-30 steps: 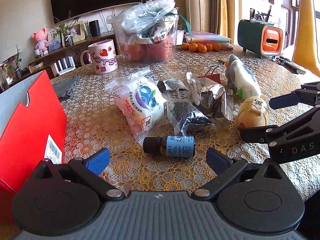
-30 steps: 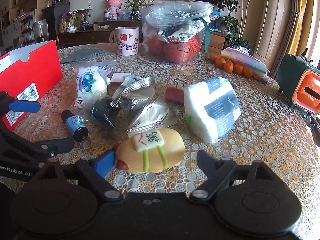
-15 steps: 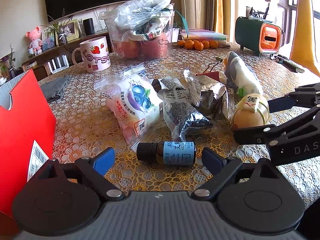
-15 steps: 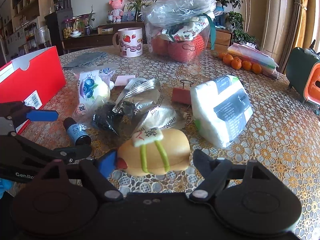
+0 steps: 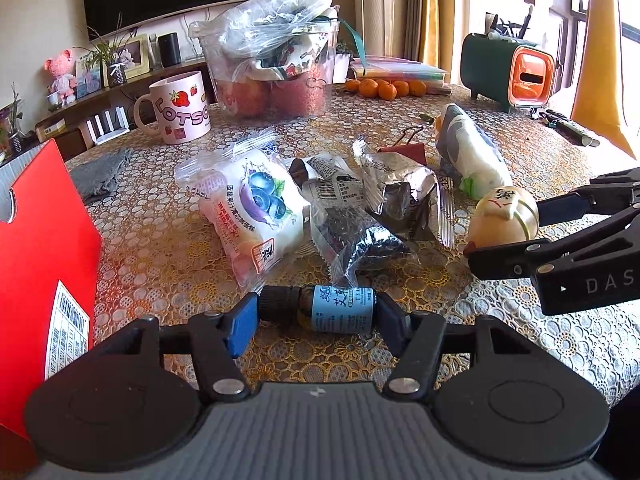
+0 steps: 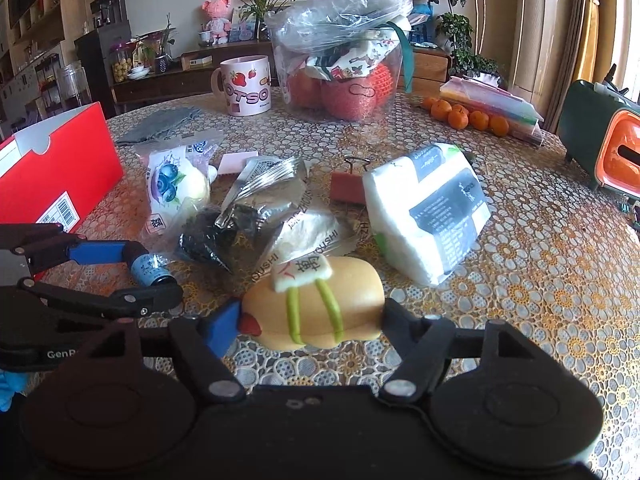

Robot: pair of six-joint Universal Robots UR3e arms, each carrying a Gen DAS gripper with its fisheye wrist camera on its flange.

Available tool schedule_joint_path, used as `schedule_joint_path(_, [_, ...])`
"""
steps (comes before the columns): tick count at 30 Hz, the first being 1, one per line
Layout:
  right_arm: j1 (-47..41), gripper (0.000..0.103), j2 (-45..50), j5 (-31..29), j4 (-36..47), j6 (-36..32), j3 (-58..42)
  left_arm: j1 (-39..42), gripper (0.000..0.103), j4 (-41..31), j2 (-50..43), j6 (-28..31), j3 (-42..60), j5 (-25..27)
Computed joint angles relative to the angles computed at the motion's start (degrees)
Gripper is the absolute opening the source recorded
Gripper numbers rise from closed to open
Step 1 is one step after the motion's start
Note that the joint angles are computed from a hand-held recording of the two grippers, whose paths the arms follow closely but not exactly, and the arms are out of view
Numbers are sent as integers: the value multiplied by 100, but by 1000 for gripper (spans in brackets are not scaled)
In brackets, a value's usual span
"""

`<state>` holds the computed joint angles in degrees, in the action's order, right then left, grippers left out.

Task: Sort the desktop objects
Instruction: 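Grasp the blue-labelled bottle with the left tool while the right tool grasps the yellow toy, then carry the bottle and yellow toy into the red box and release both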

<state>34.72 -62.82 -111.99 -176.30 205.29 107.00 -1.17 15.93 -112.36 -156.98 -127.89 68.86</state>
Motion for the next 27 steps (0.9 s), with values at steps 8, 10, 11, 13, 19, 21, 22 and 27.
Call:
schedule_joint_path(8, [149, 73, -280, -103, 308, 205, 57, 18, 61, 48, 432, 20, -342, -32])
schedule_joint_path(10, [181, 73, -376, -104, 382, 260, 72, 91, 61, -27, 625, 24, -450, -124])
schedule_joint_path(11, [199, 73, -430, -103, 420, 286, 78, 124, 61, -69, 724, 22, -509, -168])
schedule_joint_path(13, [247, 73, -528, -131, 495, 307, 74, 193, 61, -152, 957, 15, -631, -231])
schedule_joint_path(19, [465, 73, -755, -306, 818, 296, -78, 528, 61, -681, 1892, -2, -962, -541])
schedule_joint_path(21, [572, 73, -807, -379, 986, 293, -210, 710, 61, -935, 2265, 17, -1057, -695])
schedule_joint_path(22, [626, 73, -815, -422, 1071, 271, -295, 778, 61, -1076, 2450, 15, -1077, -736])
schedule_joint_path(27, [873, 73, -823, -494, 1519, 155, -819, 1316, 61, -1915, 3370, 168, -1170, -1104])
